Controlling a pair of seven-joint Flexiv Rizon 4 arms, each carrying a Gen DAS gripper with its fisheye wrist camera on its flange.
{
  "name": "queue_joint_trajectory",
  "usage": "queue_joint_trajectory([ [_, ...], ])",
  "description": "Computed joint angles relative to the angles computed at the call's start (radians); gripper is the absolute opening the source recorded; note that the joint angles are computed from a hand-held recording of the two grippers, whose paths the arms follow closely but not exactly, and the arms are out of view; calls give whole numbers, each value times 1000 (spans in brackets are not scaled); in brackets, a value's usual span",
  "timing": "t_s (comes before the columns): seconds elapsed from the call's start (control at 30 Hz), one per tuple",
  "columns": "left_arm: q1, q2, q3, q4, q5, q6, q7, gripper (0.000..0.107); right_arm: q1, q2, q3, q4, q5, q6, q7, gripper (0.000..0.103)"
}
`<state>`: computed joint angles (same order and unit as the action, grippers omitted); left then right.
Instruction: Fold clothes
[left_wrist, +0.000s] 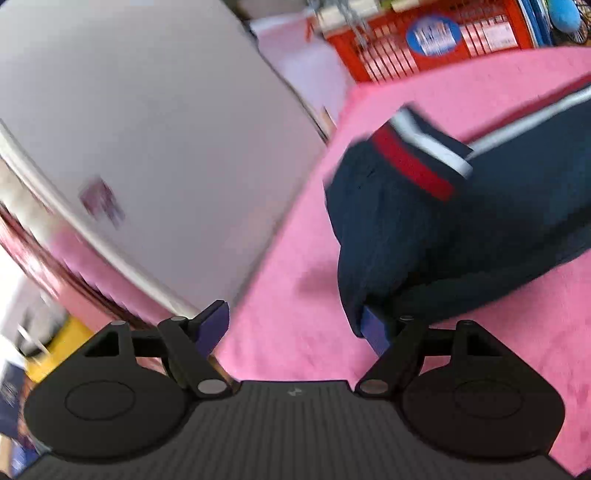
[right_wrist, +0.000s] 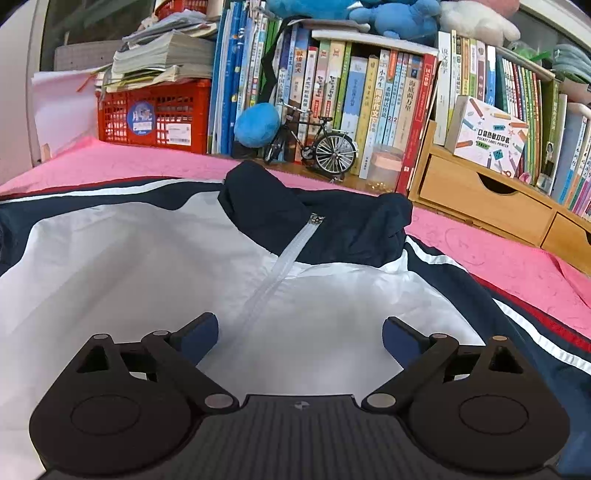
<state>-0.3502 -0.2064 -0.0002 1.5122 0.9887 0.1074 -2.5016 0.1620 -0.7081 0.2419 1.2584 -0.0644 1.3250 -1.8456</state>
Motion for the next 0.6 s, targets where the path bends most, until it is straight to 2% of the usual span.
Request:
queue_joint_trajectory([
  [0.17,-27,8,-12,-6,36,-20,-39,76,5,2,-9,6,-5,7,6,98],
  [0.27,-50,55,-28,8,73,-7,-34,77,2,1,-7,3,-7,3,6,98],
  [0.3,-39,78,-31,16,53,41,-39,79,-3,-2,0,-2,-6,-2,0,99],
  [0.4,25,146,-23,68,-66,268,-84,83,-4,-3,2,-7,-1,-9,-2,99],
  [0.47,79,150,-14,89,-129,420,-93,84,-4,-3,1,-9,2,-12,-3,100],
  [0.53,107,109,-21,60,-131,454,-67,84,-4,-2,0,-10,4,-14,-3,100],
  [0.6,104,34,-26,-3,-92,385,-15,84,-2,-2,-3,-11,5,-16,-2,101],
])
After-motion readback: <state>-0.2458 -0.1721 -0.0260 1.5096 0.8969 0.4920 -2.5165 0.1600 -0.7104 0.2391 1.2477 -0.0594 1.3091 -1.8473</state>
